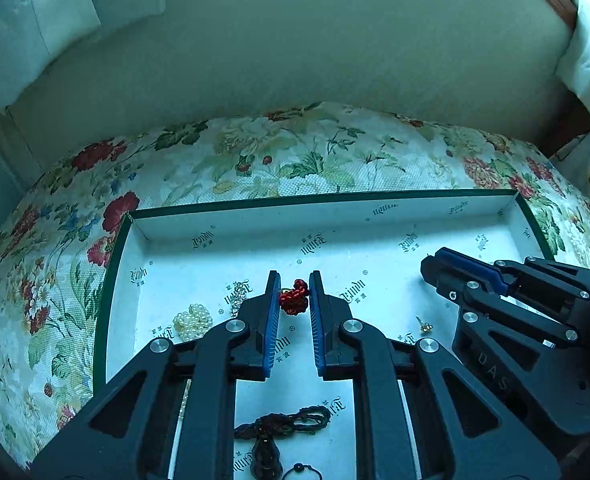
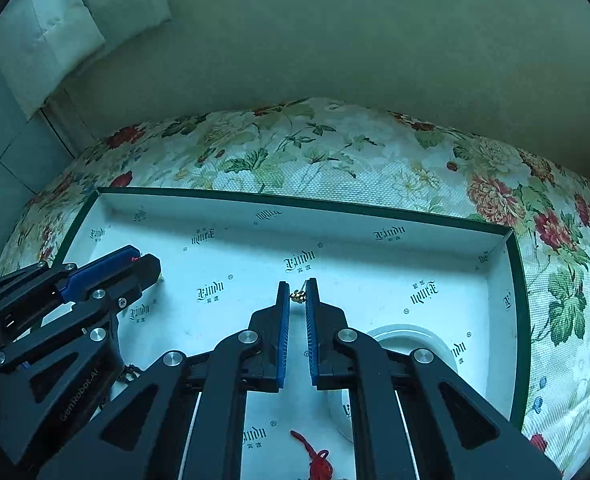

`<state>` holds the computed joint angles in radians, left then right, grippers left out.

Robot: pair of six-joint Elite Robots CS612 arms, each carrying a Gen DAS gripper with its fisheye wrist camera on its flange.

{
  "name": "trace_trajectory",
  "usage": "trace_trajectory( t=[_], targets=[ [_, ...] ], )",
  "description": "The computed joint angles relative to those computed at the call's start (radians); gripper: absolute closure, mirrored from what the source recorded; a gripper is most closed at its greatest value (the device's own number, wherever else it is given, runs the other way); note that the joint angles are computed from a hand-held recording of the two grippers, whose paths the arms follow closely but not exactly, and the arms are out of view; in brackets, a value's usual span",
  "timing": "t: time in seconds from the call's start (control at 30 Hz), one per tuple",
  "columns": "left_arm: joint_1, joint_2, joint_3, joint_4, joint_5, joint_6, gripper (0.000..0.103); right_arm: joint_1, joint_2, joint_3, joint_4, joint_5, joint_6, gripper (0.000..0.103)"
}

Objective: Organize jewelry
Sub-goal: 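Carry the charm and stud into the tray and open both tools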

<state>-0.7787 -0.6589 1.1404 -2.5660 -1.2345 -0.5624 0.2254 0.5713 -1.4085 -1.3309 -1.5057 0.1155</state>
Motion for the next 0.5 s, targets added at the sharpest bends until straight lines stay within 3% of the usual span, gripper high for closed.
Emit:
trace_trajectory(
  t=[0.2,0.3,0.33,0.37,0.5],
  targets=[
    [0.001,0.005,-0.011,0.012,-0.006,0.014,0.088,-0.001,-0.004,0.009,0.008,0.001,0.01,0.094],
    [0.001,0.007,-0.013,0.014,-0.005,0.009,0.086,-0.004,-0.008,0.015,0.013,0.008,0.019,0.089],
    [0.002,0.007,-0.014,0.018,-0.007,0.007,0.085,-0.004,-0.009,0.015,0.011,0.01,0.02,0.074],
    [0.002,0.007,-0.014,0.019,-0.01,0.006,0.084,-0.003,-0.009,0.015,0.008,0.005,0.023,0.052],
    [0.005,0.004,-0.009,0.019,-0.011,-0.015,0.071,-0.002,-0.009,0.011,-0.013,-0.023,0.031,0.048]
  ],
)
